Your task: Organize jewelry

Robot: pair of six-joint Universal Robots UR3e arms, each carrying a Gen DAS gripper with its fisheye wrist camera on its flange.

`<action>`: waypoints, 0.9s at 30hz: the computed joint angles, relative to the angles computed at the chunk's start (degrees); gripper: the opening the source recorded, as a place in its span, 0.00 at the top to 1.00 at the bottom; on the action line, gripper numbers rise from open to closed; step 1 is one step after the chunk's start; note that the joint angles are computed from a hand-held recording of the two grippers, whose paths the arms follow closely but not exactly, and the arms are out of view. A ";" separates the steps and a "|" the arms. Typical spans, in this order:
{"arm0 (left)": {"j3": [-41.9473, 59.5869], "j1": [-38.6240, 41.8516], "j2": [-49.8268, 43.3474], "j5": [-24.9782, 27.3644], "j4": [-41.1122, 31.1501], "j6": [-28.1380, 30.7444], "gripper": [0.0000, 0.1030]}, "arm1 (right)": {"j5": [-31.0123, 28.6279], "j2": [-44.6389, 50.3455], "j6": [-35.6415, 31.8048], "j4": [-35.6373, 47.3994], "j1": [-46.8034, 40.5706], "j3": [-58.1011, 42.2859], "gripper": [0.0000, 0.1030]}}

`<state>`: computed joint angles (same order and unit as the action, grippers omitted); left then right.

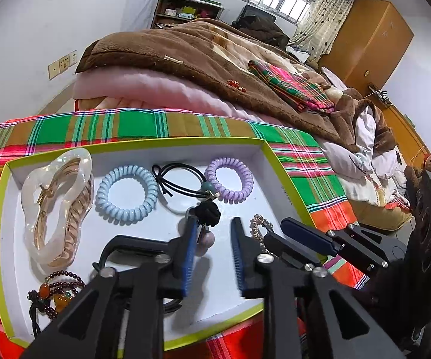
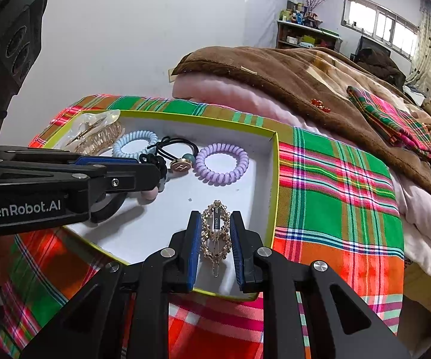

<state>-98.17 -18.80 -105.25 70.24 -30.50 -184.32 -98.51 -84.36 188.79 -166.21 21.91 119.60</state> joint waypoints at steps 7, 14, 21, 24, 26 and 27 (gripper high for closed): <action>-0.25 -0.07 1.02 -0.02 0.07 0.07 0.60 | 0.86 -1.72 1.00 -0.71 -0.62 1.48 0.71; -3.28 -0.88 5.77 1.77 0.98 -0.38 0.52 | 0.34 -5.81 3.35 -1.14 0.30 3.75 0.59; -8.62 -2.00 13.63 6.49 1.59 -1.71 0.47 | -3.54 -11.27 7.32 0.32 4.19 5.83 0.59; -11.47 -2.53 17.43 9.00 1.76 -2.63 0.46 | -6.32 -13.59 9.51 1.32 6.85 6.38 0.58; -13.29 -3.97 19.79 12.74 2.23 -2.93 0.46 | -8.23 -15.40 11.04 1.93 8.95 6.87 0.58; -14.09 -4.44 20.83 13.76 2.20 -3.33 0.46 | -9.23 -16.02 11.74 2.23 10.01 6.95 0.58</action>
<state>-112.27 -23.23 -84.42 83.99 -28.30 -187.65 -107.74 -100.38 200.53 -163.98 31.92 126.55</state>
